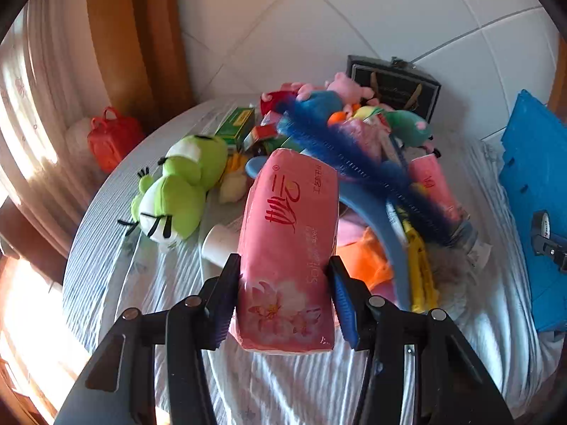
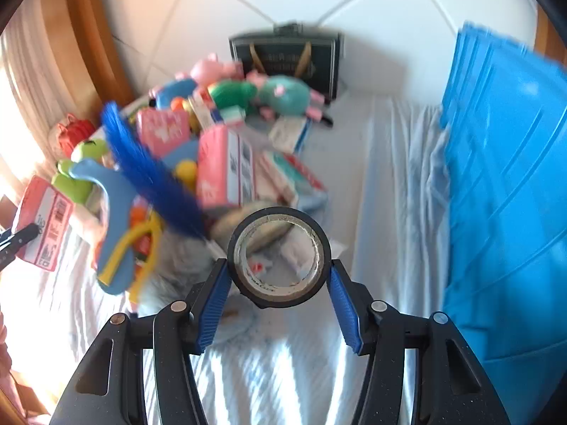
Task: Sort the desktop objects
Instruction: 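Carry the tissue pack and tape roll over the blue crate with both grippers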
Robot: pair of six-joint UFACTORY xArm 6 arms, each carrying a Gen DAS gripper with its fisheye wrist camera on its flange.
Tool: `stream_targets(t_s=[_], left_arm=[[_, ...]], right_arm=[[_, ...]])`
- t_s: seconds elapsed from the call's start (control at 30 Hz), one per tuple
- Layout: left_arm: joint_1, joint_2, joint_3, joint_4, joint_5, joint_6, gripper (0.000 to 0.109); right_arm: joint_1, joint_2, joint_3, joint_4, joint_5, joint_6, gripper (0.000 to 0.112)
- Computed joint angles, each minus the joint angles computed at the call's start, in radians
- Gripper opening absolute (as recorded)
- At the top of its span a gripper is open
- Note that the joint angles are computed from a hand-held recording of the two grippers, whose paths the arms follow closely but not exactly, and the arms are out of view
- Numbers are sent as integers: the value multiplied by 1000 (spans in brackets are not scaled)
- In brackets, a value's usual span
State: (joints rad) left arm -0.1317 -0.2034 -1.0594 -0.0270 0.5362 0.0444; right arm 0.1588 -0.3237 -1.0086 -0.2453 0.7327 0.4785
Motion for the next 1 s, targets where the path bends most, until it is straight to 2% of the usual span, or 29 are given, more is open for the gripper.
stream_targets(t_s=[0.33, 0.53, 0.73, 0.87, 1.0], left_arm=[[-221, 38, -185, -154, -15, 147, 48], [-366, 100, -319, -145, -40, 157, 48], [-517, 203, -503, -90, -24, 120, 48], [-614, 301, -667, -48, 17, 86, 48], [-701, 452, -896, -2, 104, 53, 48]], right_arm=[[-8, -111, -161, -147, 64, 26, 55], [-78, -207, -191, -191, 130, 2, 55], [-257, -280, -215, -148, 206, -123, 55], [-438, -295, -230, -36, 235, -292, 55], [-632, -282, -241, 72, 254, -462, 55]])
